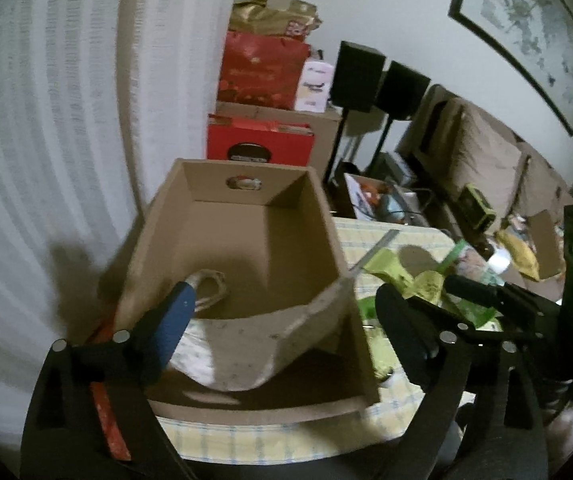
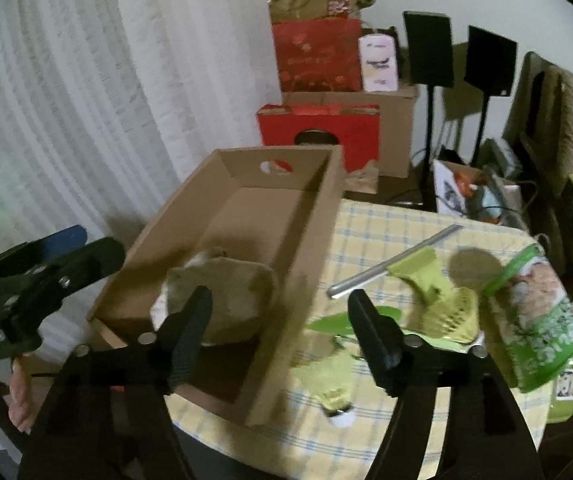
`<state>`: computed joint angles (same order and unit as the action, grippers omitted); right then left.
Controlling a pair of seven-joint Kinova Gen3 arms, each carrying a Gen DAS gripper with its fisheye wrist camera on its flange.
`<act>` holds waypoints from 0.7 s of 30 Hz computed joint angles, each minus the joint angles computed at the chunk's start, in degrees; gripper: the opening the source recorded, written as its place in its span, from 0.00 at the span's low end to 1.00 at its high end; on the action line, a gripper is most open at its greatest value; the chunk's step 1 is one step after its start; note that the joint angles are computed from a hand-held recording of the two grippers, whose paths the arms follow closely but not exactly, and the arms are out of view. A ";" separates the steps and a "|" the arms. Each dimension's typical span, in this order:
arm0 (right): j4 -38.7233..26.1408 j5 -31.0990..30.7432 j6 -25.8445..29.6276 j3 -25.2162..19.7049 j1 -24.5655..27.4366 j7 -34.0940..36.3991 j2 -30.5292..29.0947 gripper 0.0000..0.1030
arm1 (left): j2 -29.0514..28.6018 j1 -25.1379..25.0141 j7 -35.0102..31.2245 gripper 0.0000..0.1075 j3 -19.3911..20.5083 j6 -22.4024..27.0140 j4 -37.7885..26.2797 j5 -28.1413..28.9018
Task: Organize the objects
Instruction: 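Carry the cloth bag with both tools and lower it into the cardboard box, then open both tools to release the bag and withdraw from the box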
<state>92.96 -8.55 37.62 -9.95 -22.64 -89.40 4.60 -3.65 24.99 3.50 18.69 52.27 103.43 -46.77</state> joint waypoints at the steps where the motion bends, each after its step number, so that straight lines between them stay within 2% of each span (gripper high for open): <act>1: 0.41 -0.09 -0.10 0.17 0.27 0.28 -0.39 0.76 | 0.16 0.21 0.79 0.87 0.34 0.01 -0.04 -0.48; 9: 6.13 5.21 -2.26 1.87 2.56 -1.50 -4.87 0.81 | 3.48 4.80 5.39 0.90 1.20 1.37 -1.54 -4.04; 13: 8.54 5.53 -3.11 2.64 4.19 -0.95 -6.41 0.81 | 5.95 8.75 7.95 0.90 0.81 2.54 -2.76 -6.05; 16: 10.68 3.92 -3.85 3.41 5.36 0.88 -7.58 0.81 | 7.54 11.79 10.91 0.90 0.07 2.65 -3.19 -7.91; 21: 14.48 -0.95 -4.71 4.77 6.16 6.98 -8.54 0.79 | 8.88 14.48 14.13 0.90 -1.83 -0.53 -2.77 -8.29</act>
